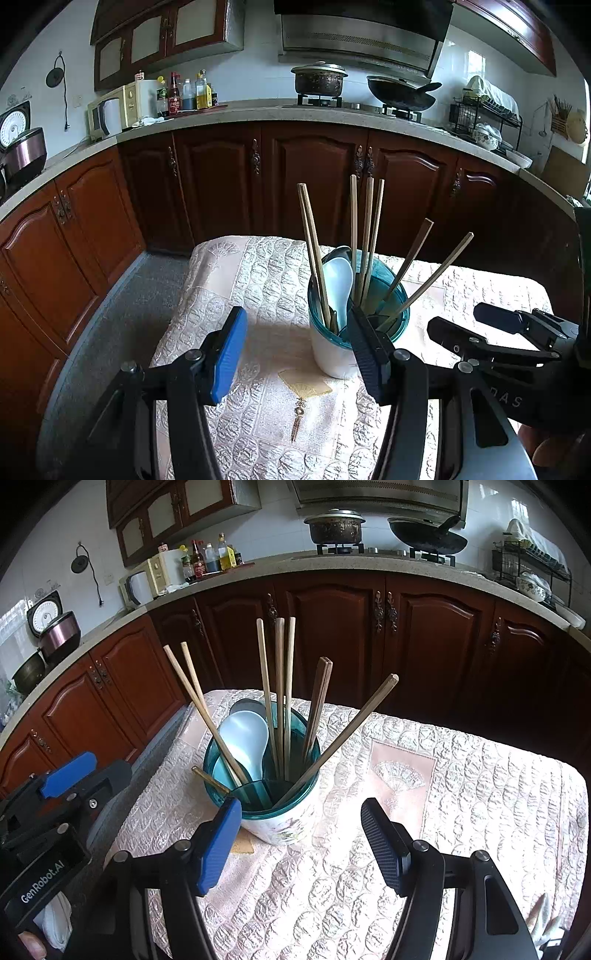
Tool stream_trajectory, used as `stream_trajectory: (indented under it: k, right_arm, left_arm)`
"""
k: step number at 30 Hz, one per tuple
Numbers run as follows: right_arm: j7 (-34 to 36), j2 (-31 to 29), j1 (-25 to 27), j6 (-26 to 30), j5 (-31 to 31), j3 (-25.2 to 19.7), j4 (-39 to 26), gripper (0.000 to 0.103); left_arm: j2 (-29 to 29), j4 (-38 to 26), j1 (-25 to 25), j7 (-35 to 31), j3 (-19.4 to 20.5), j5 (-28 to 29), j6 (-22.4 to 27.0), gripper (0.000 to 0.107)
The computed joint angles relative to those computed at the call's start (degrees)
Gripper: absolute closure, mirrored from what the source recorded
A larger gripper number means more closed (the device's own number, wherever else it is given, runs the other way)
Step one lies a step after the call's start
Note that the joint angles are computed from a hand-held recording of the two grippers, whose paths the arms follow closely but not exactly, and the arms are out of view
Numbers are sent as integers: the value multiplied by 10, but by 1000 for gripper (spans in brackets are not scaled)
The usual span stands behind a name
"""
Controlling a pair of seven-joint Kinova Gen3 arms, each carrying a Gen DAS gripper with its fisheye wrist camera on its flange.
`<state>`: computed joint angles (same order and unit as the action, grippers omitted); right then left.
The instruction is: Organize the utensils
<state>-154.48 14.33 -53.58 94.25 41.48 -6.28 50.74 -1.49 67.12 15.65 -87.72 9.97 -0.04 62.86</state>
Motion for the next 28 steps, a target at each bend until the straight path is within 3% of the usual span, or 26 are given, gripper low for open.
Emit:
stream_trajectory:
  k: [24,28]
  right_arm:
    - [0,0,1,0,-2,1,-1,32]
    - [-11,-13,8,-11,-6,-2,24,32]
  left_arm:
    - [4,-2,2,-8,-1,7,-3,50]
    - [6,0,-1,-16,-5,17,-5,50]
